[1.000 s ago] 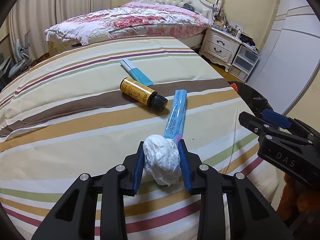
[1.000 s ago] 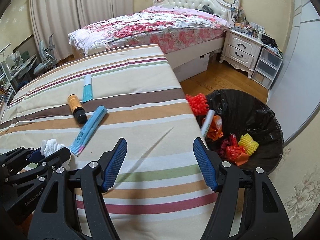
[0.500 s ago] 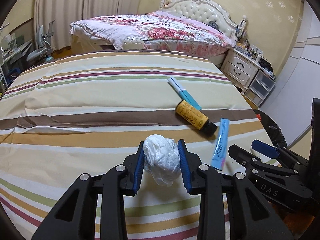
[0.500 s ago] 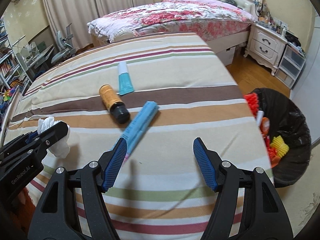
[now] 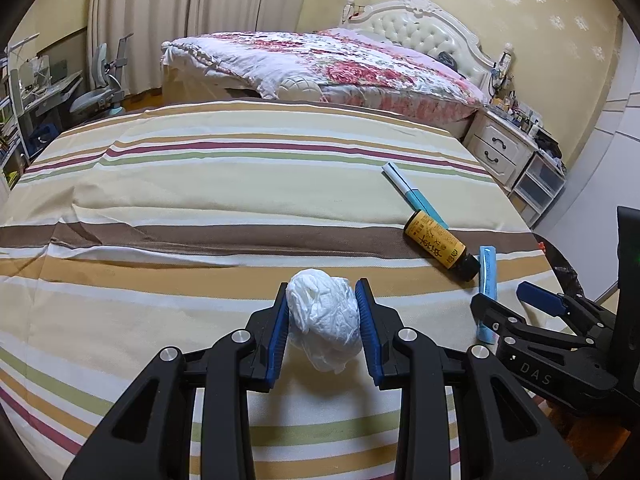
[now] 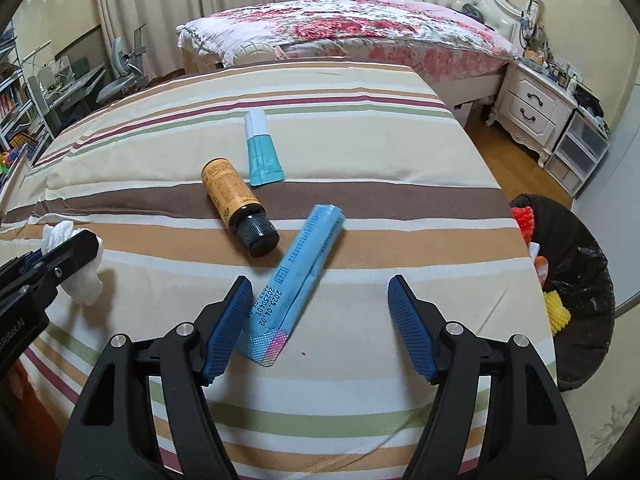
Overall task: Collect trash
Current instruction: 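Grasp the blue tube with the right tool while left holds tissue ball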
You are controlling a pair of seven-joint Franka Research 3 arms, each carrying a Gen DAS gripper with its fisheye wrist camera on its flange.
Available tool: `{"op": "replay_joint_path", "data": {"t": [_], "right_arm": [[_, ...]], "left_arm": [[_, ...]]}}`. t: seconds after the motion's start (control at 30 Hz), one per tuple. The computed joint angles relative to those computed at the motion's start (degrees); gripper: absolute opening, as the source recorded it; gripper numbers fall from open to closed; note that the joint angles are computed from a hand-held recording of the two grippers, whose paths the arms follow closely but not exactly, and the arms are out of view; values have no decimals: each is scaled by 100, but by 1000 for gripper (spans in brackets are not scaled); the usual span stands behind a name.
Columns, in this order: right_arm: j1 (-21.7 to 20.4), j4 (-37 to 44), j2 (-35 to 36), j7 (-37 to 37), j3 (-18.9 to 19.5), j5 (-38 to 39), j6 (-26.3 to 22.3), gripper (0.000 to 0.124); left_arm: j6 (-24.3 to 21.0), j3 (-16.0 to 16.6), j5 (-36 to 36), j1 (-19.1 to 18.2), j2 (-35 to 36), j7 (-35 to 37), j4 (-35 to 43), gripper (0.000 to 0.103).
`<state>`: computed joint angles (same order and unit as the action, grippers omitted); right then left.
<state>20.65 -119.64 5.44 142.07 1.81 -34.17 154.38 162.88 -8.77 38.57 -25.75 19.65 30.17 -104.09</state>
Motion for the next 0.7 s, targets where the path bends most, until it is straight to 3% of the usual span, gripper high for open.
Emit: {"op": "replay_joint_path", "data": {"t": [0.2,0.43,0.6,0.67,0.7], "right_arm": [[-94,-169,-180,212,2,-134,-154,69],[-140,-9,-57,-34,64,-84,-21,65],[-28,150,117,-258,9,-5,48,43],[3,115,95,-250,-28,-37,103,22],[9,86,72,-232,-41,-41,131,22]], "left_arm": [[25,-8,-75,48,-38,-22,-80,33],[6,-2,-70,57,-38,12,-80,33],[-63,-32,-130,76,0,67,-29,33],[-69,-47,-167,82,21,106,-8,33],[-72,-53,-184,82,28,129,2,33]]}}
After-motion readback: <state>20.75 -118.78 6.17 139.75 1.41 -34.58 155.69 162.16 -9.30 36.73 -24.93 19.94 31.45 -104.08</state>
